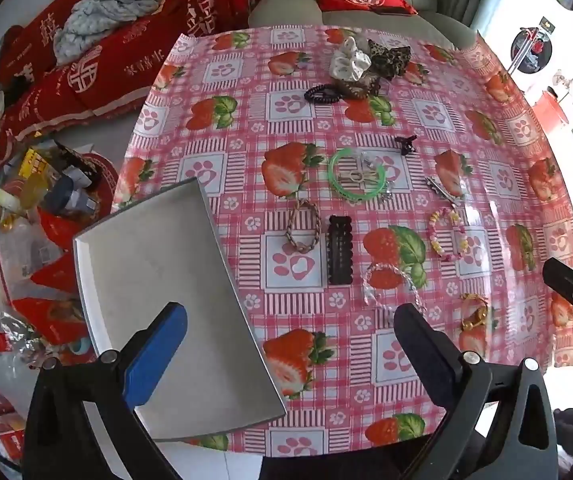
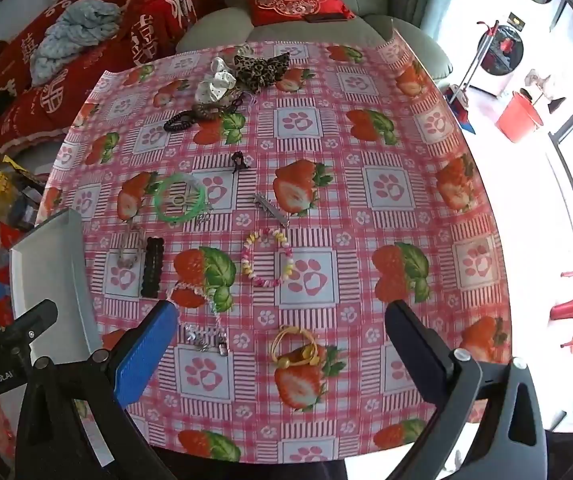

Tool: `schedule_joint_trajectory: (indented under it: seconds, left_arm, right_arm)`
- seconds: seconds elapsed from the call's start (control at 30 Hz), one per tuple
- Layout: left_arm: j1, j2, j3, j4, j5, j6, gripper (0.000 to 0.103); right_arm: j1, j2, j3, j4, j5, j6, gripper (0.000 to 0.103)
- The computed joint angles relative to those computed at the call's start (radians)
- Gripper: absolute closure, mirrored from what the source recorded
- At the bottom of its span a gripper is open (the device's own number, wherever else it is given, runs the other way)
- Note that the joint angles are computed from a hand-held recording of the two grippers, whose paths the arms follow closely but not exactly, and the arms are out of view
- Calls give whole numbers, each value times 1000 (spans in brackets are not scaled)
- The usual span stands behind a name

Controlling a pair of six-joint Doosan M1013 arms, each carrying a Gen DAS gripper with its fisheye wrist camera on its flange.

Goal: Organize jewelry

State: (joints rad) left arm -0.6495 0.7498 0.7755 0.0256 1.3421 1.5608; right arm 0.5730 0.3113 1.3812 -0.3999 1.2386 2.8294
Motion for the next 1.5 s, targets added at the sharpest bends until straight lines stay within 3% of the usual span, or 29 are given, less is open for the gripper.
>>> schedule_joint_trajectory:
  seconds: [0.13,0.6,1.5]
  left_arm:
    - [2,-10,8,10,0,12,0]
    - [-3,-22,10,11,-8,20,0]
    - [-12,-25,13,15,-2,18,0]
  right_arm:
    - [-29,9,6,11,-23,-8,0]
    - [-51,11,9,4,-34,-10,0]
    - [-48,-5,28,-5,-39,2,0]
